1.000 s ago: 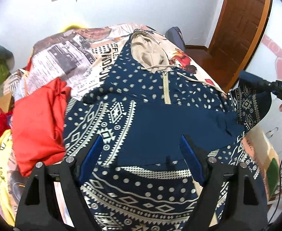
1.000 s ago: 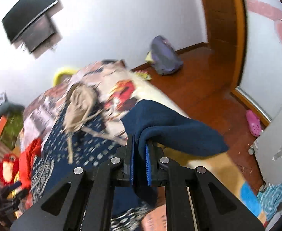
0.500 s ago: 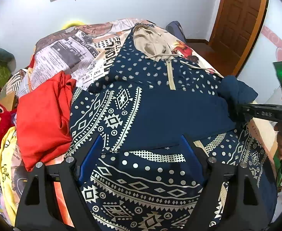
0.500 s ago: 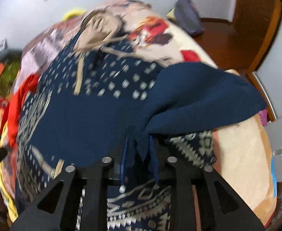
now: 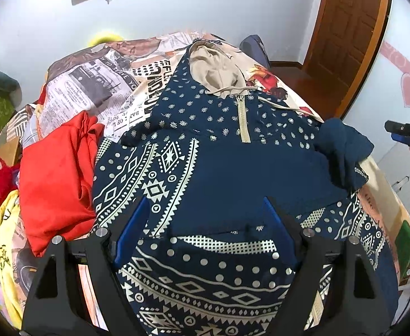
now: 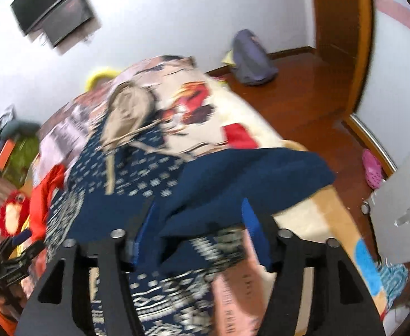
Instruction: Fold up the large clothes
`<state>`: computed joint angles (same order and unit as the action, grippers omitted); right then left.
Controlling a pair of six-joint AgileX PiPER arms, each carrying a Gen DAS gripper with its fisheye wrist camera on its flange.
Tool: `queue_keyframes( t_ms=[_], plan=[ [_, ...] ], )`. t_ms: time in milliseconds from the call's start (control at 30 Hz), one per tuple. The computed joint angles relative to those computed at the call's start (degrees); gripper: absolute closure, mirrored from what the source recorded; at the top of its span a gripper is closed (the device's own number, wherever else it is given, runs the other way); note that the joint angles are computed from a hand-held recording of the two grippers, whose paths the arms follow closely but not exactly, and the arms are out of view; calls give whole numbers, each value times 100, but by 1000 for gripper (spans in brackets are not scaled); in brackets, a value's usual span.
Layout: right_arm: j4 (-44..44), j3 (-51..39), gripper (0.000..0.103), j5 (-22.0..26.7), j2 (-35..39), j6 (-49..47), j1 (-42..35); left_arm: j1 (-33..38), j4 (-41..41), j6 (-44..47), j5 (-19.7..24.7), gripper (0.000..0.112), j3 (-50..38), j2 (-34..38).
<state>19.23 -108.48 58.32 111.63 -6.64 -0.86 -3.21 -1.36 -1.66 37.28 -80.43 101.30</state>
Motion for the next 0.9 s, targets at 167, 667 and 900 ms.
queue_keyframes(
  t_ms=[167,667,900],
  plan=[
    [-5,-360,42,111,627,418,-441,64,-271,134,72,31,-228,262],
    [807,-1244,54,137,2008,1344,-925,2,204,-368,-47,31,-455,897],
    [175,-1153,96,-31,1810,1589,-807,-8,225,-278,-24,31,-395,774]
  ],
)
